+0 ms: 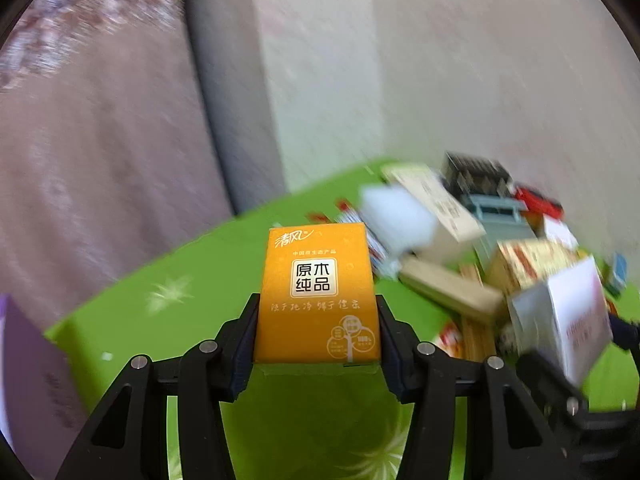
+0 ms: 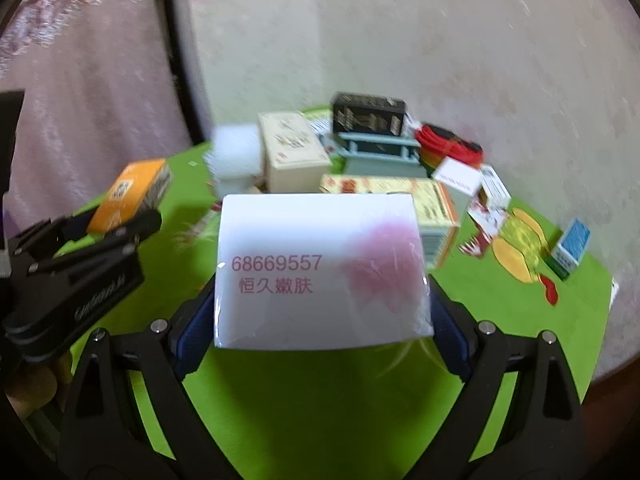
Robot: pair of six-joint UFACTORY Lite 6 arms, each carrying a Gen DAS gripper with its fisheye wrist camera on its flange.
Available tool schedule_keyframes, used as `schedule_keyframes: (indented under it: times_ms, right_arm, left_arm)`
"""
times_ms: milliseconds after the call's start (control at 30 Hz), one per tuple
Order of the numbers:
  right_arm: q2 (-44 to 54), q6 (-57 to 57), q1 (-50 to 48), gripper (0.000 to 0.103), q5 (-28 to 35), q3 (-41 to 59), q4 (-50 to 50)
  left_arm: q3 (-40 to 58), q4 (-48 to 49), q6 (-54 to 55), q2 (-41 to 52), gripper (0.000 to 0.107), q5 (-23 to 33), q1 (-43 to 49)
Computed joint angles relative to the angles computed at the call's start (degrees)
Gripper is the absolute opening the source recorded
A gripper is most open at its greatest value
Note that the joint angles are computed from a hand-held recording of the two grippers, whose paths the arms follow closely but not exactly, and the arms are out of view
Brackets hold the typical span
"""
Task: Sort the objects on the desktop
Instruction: 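Carry the orange tissue pack left while the right gripper carries a white box, into the purple box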
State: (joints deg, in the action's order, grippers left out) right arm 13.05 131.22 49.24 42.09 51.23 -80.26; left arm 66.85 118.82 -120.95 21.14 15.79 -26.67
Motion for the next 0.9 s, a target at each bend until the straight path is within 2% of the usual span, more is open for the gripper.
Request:
schedule_keyframes:
  times_ms: [133, 233, 433, 700, 900]
  right_arm:
    - [-1.3, -0.3, 1.8, 0.093, 0.6, 0.7, -1.4]
    - [-2.0, -1.8, 2.3, 0.093, -0.5, 2.0, -2.2]
    - [-1.4, -4.6, 4.7, 0.093, -1.3, 6.2, -4.4]
    - [2.9, -9.4, 7.4, 0.093, -3.9, 15.4, -6.5]
    - [8.9, -16.1, 11.1, 0.093, -5.3, 26.7, -7.4]
  left_arm:
    - [-1.7, -9.4, 4.8, -3.0, 0.052, 13.5, -3.3]
    - [-5.0, -12.4, 2.8, -6.7, 0.052, 24.6, -5.2]
    - [-14.7, -12.7, -7.1, -17.6, 0.052, 33.9, -1.8]
    - [-25.0, -10.3, -16.1, -30.4, 0.052, 34.3, 8.7]
    - [-32.4, -9.1, -22.5, -39.1, 0.052, 34.8, 15.1]
